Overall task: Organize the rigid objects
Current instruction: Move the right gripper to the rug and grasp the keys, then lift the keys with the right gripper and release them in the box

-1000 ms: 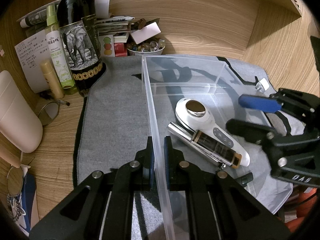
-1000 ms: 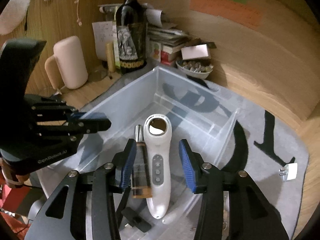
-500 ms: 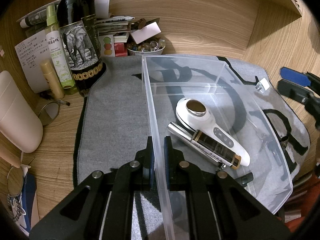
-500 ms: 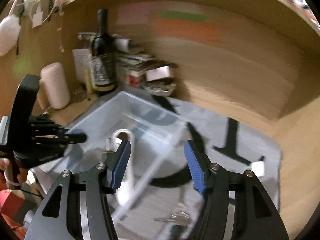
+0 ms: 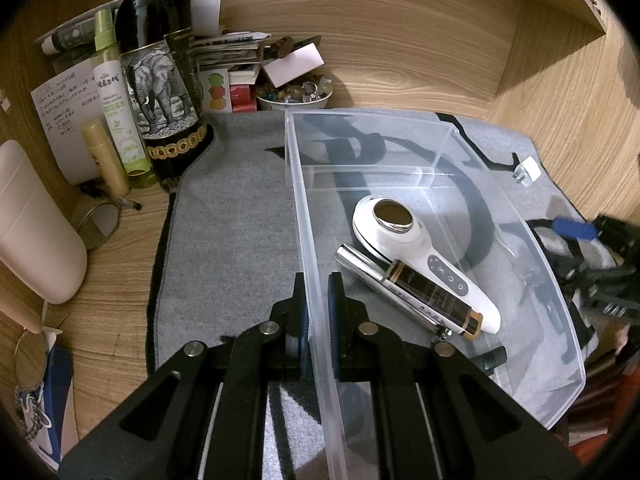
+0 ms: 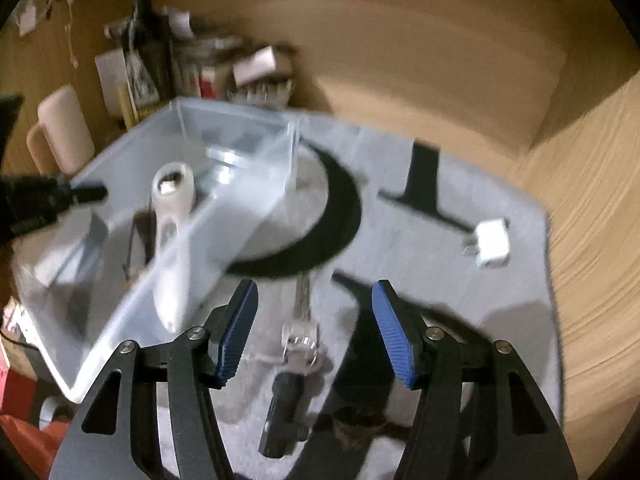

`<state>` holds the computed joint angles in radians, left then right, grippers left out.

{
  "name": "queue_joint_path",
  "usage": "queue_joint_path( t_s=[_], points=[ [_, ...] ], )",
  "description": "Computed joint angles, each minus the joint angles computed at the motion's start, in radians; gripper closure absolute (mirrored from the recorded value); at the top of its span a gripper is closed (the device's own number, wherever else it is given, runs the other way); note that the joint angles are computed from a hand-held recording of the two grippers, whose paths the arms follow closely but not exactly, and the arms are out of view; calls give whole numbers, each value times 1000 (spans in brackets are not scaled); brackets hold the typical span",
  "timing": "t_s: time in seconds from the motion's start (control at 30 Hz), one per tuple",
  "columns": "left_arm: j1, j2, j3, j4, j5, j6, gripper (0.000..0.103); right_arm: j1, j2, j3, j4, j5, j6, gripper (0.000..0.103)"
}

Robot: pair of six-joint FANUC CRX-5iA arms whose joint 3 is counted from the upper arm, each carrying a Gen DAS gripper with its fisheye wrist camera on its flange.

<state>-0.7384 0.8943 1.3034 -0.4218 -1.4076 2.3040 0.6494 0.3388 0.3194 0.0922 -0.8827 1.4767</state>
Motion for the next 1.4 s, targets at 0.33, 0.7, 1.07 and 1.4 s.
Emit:
queue_joint_path(
  t_s=[0.33,0.7,1.07,1.4],
  points=[
    [0,-2,-4,0,1,0,95,-31,61,47,-108,-71,38,62],
    [1,-3,-6,0,1,-2,95,-39,33,19,-132,-19,44,81],
    [0,-3,-5,0,1,-2,95,-36,-13,0,-98,60,16,81],
    [0,-6,-10,-1,3,-1,95,-21,-46,-7,-60,148,10,81]
  ],
)
